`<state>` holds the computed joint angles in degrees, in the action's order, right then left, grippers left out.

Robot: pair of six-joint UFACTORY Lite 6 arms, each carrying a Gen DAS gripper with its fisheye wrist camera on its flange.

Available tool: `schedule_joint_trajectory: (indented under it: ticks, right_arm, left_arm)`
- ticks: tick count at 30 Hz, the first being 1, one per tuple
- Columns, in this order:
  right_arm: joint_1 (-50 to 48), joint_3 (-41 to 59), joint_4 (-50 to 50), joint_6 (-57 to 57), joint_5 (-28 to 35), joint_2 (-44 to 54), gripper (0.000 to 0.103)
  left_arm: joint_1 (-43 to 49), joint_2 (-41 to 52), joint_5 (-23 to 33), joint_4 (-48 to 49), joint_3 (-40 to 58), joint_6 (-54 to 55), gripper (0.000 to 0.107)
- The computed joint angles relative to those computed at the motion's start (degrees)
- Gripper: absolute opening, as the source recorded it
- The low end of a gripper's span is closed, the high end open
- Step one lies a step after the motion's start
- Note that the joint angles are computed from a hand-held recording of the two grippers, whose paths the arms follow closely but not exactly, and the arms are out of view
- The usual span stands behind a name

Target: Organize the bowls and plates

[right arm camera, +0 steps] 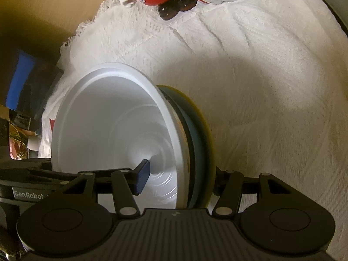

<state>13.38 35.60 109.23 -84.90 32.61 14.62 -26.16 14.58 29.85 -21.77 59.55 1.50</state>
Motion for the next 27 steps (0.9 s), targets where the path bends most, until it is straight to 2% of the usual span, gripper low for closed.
schedule_joint_trajectory:
  ticks: [7, 19, 22, 27]
  right_arm:
    - [1.23, -1.55, 3.41, -3.66, -1.7, -1.83, 0.056]
    - [1.58, -1.92, -1.1, 1.33, -3.65, -6.56, 0.056]
    - [2.02, -1.46, -5.45, 6.7, -4.4, -8.61, 0.056]
    - [7.25, 3.56, -19.59, 24.62, -8.2, -12.73, 0.056]
  left_arm:
    - [-0.72, -0.5, -0.24, 2.15, -0.25, -2.41, 0.071]
    - [-1.37, -3.69, 1.14, 4.04, 0.12, -4.54, 0.071]
    - [-0.99, -5.31, 2.99, 4.94, 0.48, -5.27, 0.071]
    - [3.11, -11.11, 9.96, 5.55, 1.53, -3.39, 0.071]
